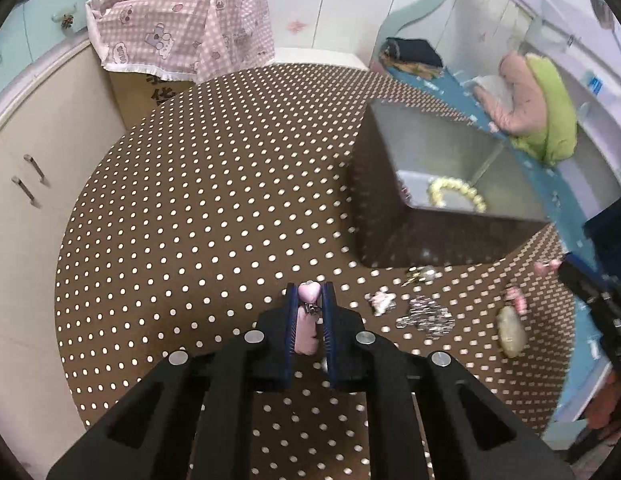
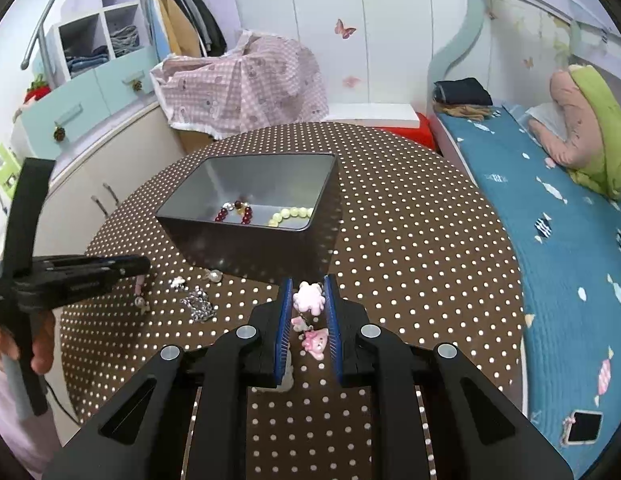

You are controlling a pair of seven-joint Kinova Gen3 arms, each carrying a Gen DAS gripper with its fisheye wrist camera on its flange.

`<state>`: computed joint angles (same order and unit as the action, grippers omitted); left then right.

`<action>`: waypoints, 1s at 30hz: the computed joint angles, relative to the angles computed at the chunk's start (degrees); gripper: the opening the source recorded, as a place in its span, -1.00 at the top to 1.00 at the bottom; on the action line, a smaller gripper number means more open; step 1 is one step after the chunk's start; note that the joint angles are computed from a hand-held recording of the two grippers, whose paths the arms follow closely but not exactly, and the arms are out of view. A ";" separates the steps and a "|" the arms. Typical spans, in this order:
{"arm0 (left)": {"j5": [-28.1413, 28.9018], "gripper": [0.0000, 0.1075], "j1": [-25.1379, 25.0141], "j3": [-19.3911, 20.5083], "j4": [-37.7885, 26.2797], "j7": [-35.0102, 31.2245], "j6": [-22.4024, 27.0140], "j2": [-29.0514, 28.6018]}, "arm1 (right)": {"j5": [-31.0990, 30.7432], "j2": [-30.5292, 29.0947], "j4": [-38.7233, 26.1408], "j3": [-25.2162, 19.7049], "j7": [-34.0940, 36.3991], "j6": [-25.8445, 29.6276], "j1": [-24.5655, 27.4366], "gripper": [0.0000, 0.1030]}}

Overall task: Organize jewelry
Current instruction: 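Grasp a pink charm with the left tool while the right tool holds its charm, then carry both pink charms over the grey box and open both tools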

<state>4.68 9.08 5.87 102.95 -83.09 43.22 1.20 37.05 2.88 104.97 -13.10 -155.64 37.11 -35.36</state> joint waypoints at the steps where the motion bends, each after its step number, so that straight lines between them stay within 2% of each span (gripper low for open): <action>1: 1.39 0.80 -0.24 -0.46 0.18 -1.47 0.01 -0.43 | 0.25 -0.13 0.01 -0.03 -0.50 0.15 -0.10 0.67; 18: 6.10 0.80 -0.91 -0.94 -2.04 -7.50 1.22 -6.70 | 6.05 -3.43 -1.05 -3.51 -6.50 5.83 -0.47 0.67; 26: 6.56 0.80 -0.40 -0.54 -5.36 -7.71 2.18 -6.91 | 5.43 -3.66 -3.95 -3.65 -2.14 4.14 0.47 0.67; 30: 9.23 0.80 -0.02 -1.07 -7.60 -10.41 2.74 -6.09 | 4.34 -2.58 -6.42 -2.92 0.69 3.26 0.76 0.67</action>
